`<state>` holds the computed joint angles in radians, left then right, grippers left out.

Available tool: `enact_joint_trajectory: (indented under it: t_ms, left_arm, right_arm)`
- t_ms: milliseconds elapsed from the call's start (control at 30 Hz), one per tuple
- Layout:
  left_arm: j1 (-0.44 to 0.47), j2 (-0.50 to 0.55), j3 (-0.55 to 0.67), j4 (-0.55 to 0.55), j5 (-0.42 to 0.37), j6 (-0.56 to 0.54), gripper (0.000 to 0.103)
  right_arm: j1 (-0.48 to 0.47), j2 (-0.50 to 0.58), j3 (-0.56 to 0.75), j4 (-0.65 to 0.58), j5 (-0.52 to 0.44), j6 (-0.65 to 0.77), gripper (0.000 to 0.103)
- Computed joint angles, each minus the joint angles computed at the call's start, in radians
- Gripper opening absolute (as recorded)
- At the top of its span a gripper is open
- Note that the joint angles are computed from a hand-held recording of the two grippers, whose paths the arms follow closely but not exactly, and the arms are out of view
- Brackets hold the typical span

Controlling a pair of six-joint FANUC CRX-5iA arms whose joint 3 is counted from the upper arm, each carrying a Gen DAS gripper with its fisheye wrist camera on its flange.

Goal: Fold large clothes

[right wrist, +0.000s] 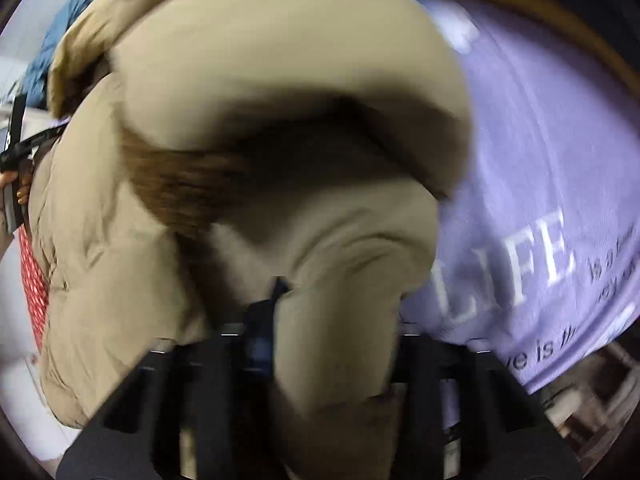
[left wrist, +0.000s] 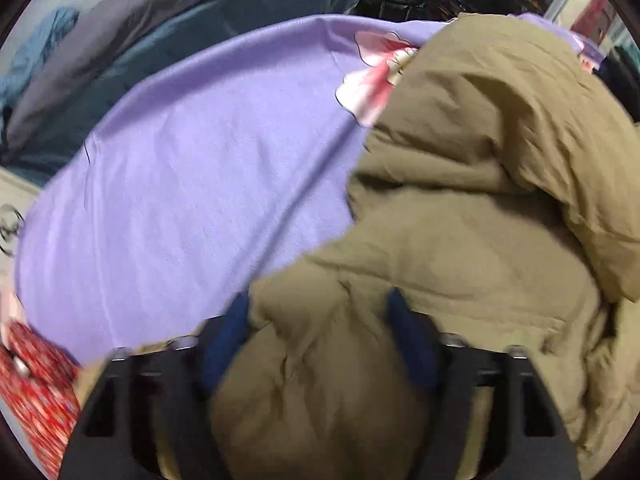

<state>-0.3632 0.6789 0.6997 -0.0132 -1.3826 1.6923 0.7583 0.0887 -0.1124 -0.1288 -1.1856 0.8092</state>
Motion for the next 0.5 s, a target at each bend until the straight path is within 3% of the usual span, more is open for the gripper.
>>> enact_joint_trajectory:
  t_ms: [133, 300, 500]
  left_arm:
    - [-0.003, -0.098, -0.136, 0.026, 0.053, 0.007, 0.022]
    - [-0.049, -0.232, -0.31, 0.042, 0.085, 0.016, 0.014]
    - [-0.11, -0.444, -0.58, 0.08, 0.194, 0.228, 0.012]
  right_arm:
    - [0.051, 0.041, 0.086, 0.116, -0.027, 0.096, 0.015]
    - [0.085, 0.114, 0.226, 0.287, -0.004, 0.264, 0.013]
    - [0.083, 0.204, 0.385, 0.379, 0.013, 0.484, 0.013]
